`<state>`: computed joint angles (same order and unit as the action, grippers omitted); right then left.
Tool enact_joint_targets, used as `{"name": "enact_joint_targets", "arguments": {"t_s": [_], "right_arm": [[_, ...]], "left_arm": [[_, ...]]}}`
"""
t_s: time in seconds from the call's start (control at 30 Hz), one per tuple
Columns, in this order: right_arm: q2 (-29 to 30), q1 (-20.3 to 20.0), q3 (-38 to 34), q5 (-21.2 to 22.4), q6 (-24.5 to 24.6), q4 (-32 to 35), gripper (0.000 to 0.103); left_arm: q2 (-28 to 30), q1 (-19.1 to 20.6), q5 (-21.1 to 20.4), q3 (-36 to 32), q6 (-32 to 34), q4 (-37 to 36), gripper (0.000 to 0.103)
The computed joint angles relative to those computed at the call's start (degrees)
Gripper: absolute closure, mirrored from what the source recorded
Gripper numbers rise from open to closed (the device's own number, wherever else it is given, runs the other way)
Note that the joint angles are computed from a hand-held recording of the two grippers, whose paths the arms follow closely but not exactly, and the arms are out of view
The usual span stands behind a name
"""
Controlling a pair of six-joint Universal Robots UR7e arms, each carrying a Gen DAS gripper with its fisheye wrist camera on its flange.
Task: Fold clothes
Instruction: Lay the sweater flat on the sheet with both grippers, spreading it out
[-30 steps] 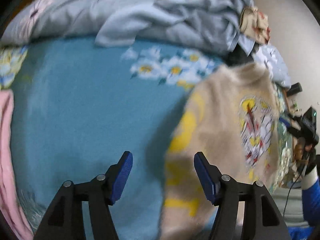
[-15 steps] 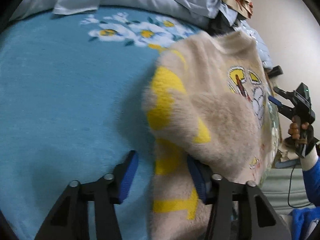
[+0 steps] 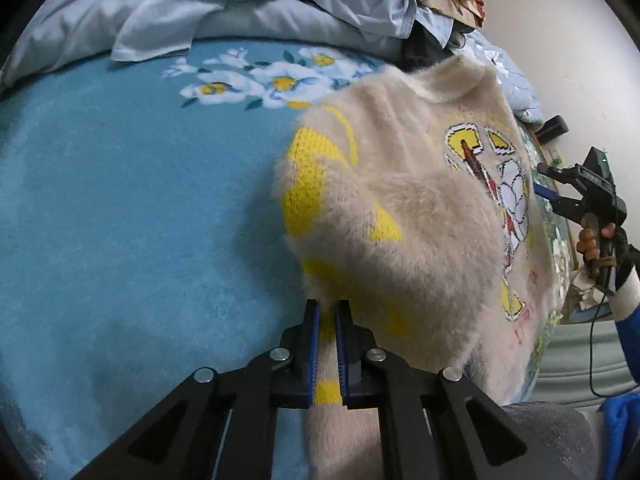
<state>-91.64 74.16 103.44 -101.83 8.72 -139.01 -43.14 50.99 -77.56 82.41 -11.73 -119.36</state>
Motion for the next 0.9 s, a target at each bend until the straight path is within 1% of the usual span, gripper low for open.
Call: {"name": "enact_joint_targets", "arguments": {"t_s": [0.1,0.2,0.33,0.37,0.43,0.47,0.5,0.57,0.63,0.77,0.83,0.87,0.9], "right_arm": [[-0.3,-0.3,0.3,0.6,-0.2,-0.1,0.049],[-0.6,-0.6,0.5,0.9,-0.2,-0.1,0.049],[-1.0,-1.0,0.9,1.3,0.1,-0.2,0.049],[-1.0,-1.0,1.0,1.4,0.2,-0.2,0.049],[-1.0,-1.0,1.1,1.5,0.1,-0.3,0.049],[-1.0,-1.0,1.1,1.4,0.0,-0.3,0.049],[-1.0,-0.9,1.1,1.4,-0.1,-0.2,0.049],[-0.9,-0.9,1.1,1.2,0.0,-0.1,0.049],[-0.8,-0.8,1.1,1.0,0.0,-0.1,0.049],[-0.7,-0.5,1.1,0.6,0.2,-0.1,0.049],[-0.7,-0.4,1.2,0.6,0.3,-0.1,0.049],[-0.7,-0.4,1.2,0.7,0.3,-0.1,0.049],[-0.8,-0.4,1.2,0.7,0.3,-0.1,0.049]], "left_arm": [[-0.9,-0.1,0.4,1.2,-0.4,-1.5,0.098],[-2.5,0.2,1.2,2.4,-1.8,-3.2,0.099],[-2.0,0.7,1.9,1.7,-4.7,0.0,0.098],[-1.8,0.9,1.9,1.8,-5.3,0.5,0.095],[-1.8,1.1,1.6,2.4,-6.5,0.7,0.081],[-1.8,1.4,0.7,2.8,-7.0,0.5,0.065],[-1.7,1.5,-0.2,3.2,-7.3,0.0,0.055],[-1.3,1.5,-1.3,3.5,-7.3,-1.2,0.053],[-0.8,1.5,-1.9,3.3,-6.8,-1.6,0.053],[1.3,0.8,-1.6,0.6,-4.6,1.3,0.056],[1.5,0.5,-0.7,0.3,-3.8,1.8,0.067],[1.7,0.3,-0.3,0.1,-3.4,2.1,0.082],[1.8,0.2,0.1,-0.1,-3.0,2.3,0.087]]}}
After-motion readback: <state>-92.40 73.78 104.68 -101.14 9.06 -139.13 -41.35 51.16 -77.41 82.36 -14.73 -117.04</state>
